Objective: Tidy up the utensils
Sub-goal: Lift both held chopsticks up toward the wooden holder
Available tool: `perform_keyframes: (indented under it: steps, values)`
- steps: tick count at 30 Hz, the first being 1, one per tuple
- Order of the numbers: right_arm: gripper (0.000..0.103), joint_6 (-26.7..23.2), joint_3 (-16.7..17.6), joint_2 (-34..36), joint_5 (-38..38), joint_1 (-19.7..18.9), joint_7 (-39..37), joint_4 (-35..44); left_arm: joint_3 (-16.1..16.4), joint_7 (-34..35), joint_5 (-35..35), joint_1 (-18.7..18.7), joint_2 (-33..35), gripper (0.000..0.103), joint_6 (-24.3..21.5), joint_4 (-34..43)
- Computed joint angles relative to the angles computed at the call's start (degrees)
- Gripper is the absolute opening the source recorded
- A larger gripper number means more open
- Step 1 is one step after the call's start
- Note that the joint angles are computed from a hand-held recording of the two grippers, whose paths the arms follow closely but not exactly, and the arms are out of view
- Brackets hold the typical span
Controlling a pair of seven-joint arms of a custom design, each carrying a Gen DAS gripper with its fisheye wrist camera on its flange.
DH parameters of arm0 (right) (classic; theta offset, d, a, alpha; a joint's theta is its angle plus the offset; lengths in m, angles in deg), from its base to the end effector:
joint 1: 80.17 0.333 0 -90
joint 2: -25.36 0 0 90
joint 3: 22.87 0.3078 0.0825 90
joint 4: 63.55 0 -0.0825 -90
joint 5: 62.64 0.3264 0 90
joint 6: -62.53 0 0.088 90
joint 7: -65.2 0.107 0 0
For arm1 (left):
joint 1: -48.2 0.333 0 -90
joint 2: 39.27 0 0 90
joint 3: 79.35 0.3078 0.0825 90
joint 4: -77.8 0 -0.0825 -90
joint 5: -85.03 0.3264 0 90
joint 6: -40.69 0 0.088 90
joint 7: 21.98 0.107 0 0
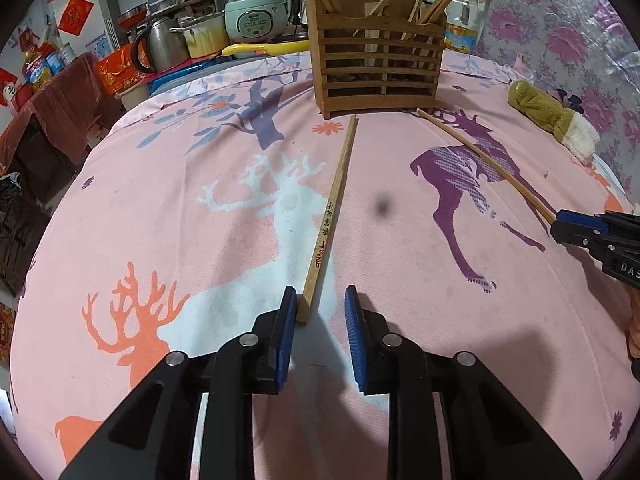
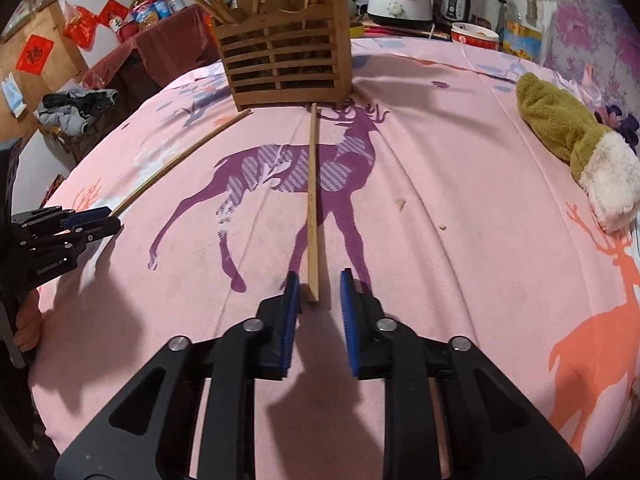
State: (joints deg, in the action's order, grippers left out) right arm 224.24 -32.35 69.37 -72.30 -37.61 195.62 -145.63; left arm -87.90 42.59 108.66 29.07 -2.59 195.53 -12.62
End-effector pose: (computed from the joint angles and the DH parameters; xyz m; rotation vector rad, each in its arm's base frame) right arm 0.5784 0.4271 0.3391 -1.8734 1.6975 -0.3736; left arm 0.6111 -0.3119 0.3483 -1.6156 2.2320 -0.5750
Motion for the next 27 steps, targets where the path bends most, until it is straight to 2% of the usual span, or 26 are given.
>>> perform_keyframes:
  steps: [5, 6, 9, 11, 18, 27]
  values:
    - [0.014, -0.85, -0.43, -0.06, -0.60, 0.50, -0.02, 0.19, 0.83, -0.70, 1.32, -0.91, -0.07, 0.024, -0.13, 0.02]
    - [0.010, -0.96, -0.29, -0.03, -0.74, 0.41, -0.26, 0.29, 0.73, -0.63, 1.36, -0.84, -0.10, 0.022, -0.07, -0.03]
    - [0.006, -1.20, -0.20, -0.05, -1.21, 0.45, -0.76, 0.48, -0.49, 1.02, 0.50, 0.00, -0.04, 0.006, 0.30, -0.15]
    - [0.006, -0.96, -0.88, -0.22, -1.89, 1.01, -0.26, 0.25, 0.43, 0.49, 1.43, -0.95, -0.04, 0.006, 0.15, -0.01]
    - [0.006, 1.08, -2.91, -1.04, -3.85, 2.52, 1.85, -1.23, 0.01, 0.16, 0.26, -0.22, -0.29, 0.006, 1.07, -0.35]
    - [0.006, 8.46, -9.65, -3.43, -6.70, 7.19, 7.86, -6.11, 3.86, -6.56, 5.14, -2.35, -3.51, 0.006, 7.63, -4.49]
